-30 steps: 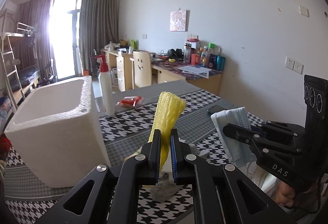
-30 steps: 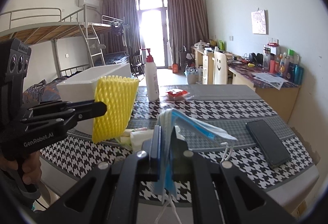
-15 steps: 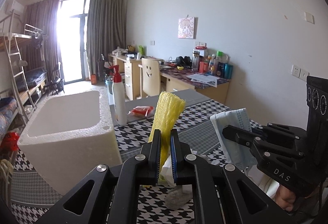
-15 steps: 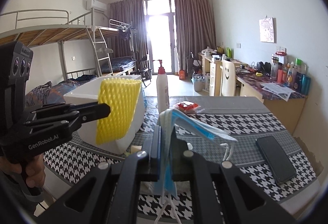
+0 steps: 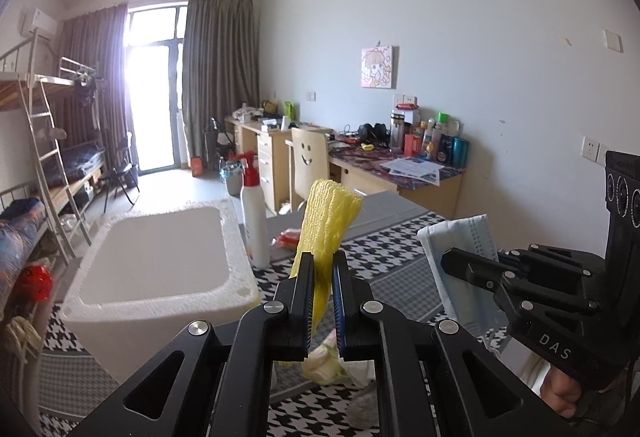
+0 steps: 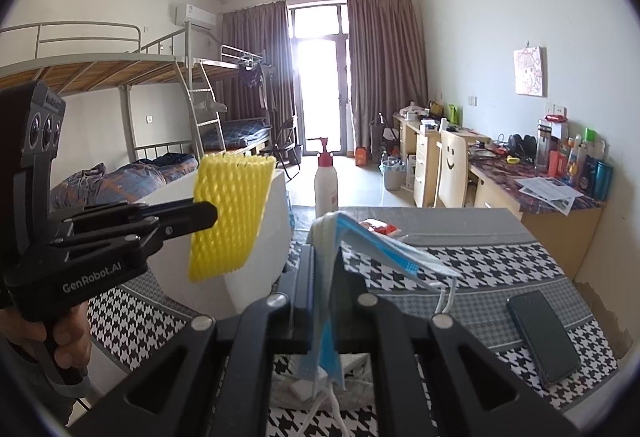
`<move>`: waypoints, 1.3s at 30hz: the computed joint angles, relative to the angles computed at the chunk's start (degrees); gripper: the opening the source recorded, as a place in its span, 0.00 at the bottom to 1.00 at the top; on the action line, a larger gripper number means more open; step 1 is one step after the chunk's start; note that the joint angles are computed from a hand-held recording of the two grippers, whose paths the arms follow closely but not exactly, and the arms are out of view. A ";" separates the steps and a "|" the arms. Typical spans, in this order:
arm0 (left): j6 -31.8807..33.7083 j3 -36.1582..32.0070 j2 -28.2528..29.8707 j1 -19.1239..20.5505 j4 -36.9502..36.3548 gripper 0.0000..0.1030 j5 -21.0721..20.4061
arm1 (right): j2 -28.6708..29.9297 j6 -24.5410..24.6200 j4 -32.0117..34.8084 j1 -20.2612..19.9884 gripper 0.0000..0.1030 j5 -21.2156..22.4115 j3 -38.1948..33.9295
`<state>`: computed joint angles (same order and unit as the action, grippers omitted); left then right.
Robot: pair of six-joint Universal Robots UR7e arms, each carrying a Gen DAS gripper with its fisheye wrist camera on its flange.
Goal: Organize soft objects
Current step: 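Lift and carry the yellow sleeve and blue mask over the white foam box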
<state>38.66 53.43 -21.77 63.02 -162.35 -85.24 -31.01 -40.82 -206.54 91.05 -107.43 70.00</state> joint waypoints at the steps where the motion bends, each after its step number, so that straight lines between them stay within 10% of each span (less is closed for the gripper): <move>1: -0.11 -0.35 0.13 0.00 0.19 0.09 -0.09 | 0.08 -0.03 0.18 0.06 0.09 0.00 -0.29; 39: -2.44 -16.59 6.77 -0.31 -0.19 0.09 7.78 | 5.04 -2.58 15.17 2.77 0.09 4.90 -15.60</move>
